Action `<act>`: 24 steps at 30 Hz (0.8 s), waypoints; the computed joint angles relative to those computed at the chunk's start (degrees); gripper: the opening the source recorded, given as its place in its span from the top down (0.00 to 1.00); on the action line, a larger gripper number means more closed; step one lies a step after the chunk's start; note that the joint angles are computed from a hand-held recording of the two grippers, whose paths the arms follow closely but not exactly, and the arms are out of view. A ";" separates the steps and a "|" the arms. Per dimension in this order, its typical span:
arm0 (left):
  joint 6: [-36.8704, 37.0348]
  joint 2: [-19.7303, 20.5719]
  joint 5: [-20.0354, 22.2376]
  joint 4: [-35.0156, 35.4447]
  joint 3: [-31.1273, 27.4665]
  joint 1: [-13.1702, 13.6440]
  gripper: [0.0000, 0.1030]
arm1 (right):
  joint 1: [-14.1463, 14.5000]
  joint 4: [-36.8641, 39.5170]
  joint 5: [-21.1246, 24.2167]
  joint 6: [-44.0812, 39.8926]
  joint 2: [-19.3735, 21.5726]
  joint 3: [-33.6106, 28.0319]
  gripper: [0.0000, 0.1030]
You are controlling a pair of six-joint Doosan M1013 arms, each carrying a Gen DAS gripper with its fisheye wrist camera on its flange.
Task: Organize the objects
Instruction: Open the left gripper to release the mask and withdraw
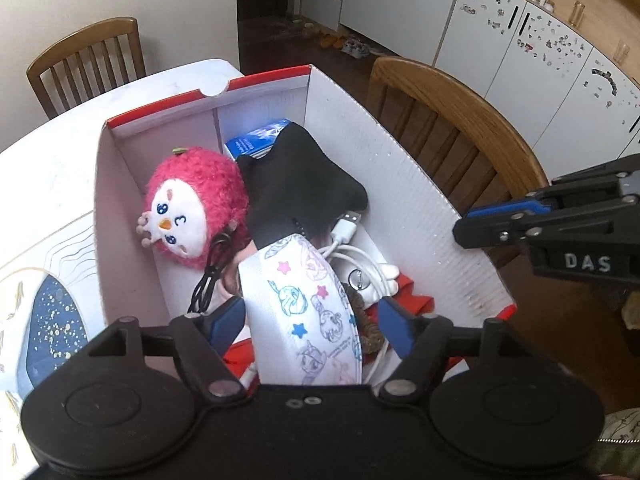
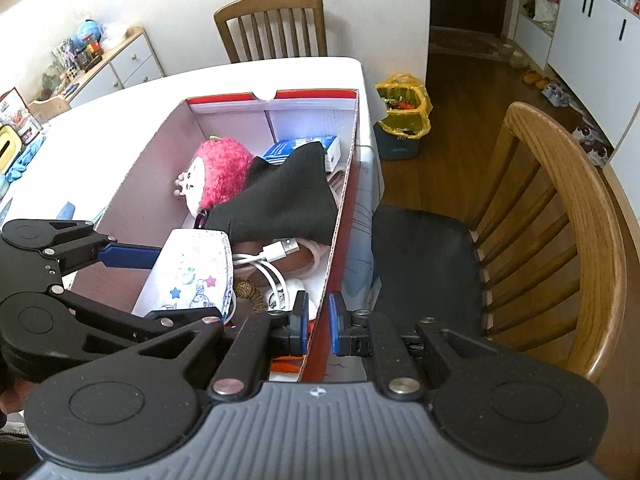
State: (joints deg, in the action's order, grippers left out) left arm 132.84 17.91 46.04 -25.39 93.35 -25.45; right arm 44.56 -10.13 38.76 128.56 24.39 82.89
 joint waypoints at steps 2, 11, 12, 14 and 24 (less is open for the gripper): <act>1.34 -0.47 -0.22 -1.29 0.38 0.46 0.31 | 0.19 -0.80 -0.46 1.27 -0.50 0.50 0.89; 7.44 -2.31 -0.01 -8.87 2.13 3.55 0.24 | 2.56 -9.48 -1.83 12.48 -1.98 1.76 0.89; 8.28 -2.55 0.11 -9.87 2.32 4.00 0.22 | 2.99 -11.02 -2.09 14.14 -2.19 1.94 0.89; 9.81 -3.09 0.35 -11.75 2.77 4.90 0.18 | 3.95 -14.44 -2.38 17.50 -2.51 2.24 0.89; 15.33 -5.84 -0.31 -18.09 5.37 8.15 0.02 | 8.88 -30.37 0.03 35.29 -3.03 2.48 0.89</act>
State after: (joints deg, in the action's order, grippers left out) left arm 148.17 12.07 45.73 -43.48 98.71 -17.30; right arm 53.44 -40.50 38.80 163.84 21.36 85.37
